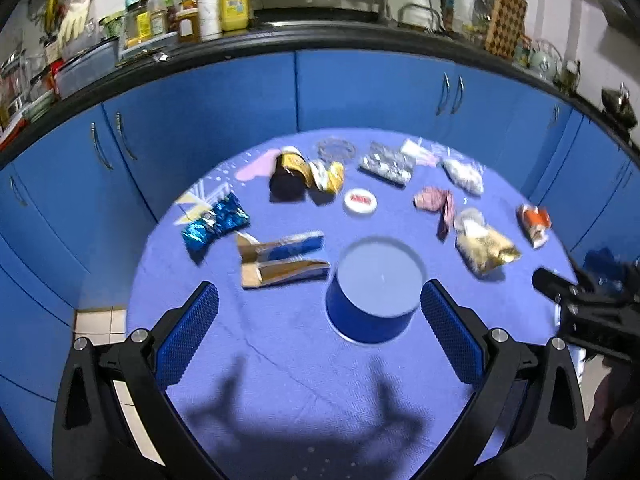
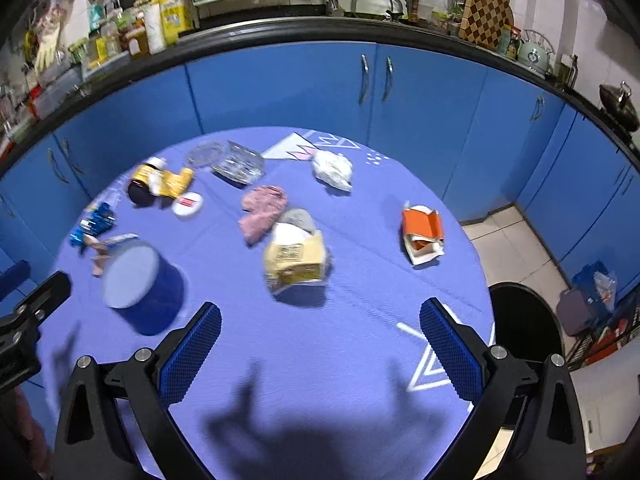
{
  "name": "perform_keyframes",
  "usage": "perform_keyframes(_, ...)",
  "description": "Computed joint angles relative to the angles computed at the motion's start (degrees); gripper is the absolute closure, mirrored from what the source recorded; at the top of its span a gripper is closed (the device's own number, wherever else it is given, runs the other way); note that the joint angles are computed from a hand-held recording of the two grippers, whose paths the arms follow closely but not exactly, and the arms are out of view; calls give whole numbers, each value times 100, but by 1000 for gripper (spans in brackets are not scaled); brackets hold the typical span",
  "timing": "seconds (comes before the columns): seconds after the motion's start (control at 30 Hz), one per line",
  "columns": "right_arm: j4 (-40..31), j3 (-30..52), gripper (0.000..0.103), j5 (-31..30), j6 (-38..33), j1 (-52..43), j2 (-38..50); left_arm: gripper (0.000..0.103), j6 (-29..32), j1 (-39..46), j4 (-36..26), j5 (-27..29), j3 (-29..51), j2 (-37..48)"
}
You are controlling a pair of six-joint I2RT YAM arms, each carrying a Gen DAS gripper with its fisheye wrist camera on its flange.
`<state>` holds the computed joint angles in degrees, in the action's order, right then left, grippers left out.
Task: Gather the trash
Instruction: 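Grasp the blue paper cup with the left tool while the right grasps the yellow snack bag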
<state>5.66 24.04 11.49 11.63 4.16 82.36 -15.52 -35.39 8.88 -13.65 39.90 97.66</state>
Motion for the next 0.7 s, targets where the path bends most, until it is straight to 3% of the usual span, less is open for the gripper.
perform_keyframes(0.23, 790, 170, 6, -411, -421, -392, 1130, 4, 210, -125, -313, 214, 887, 1220)
perform_keyframes(0.37, 1047, 363, 6, -605, -596, -450, 1590, 4, 268, -194, -312, 38, 1156, 1504)
perform_keyframes(0.53, 1190, 702, 6, -736, -717, -415, 2038, 21, 301, -98, -508, 207, 1559, 1877)
perform_keyframes(0.7, 1386, 863, 7, -1040, -751, -375, 2290, 27, 354, 19, -581, 366, 1745, 2071)
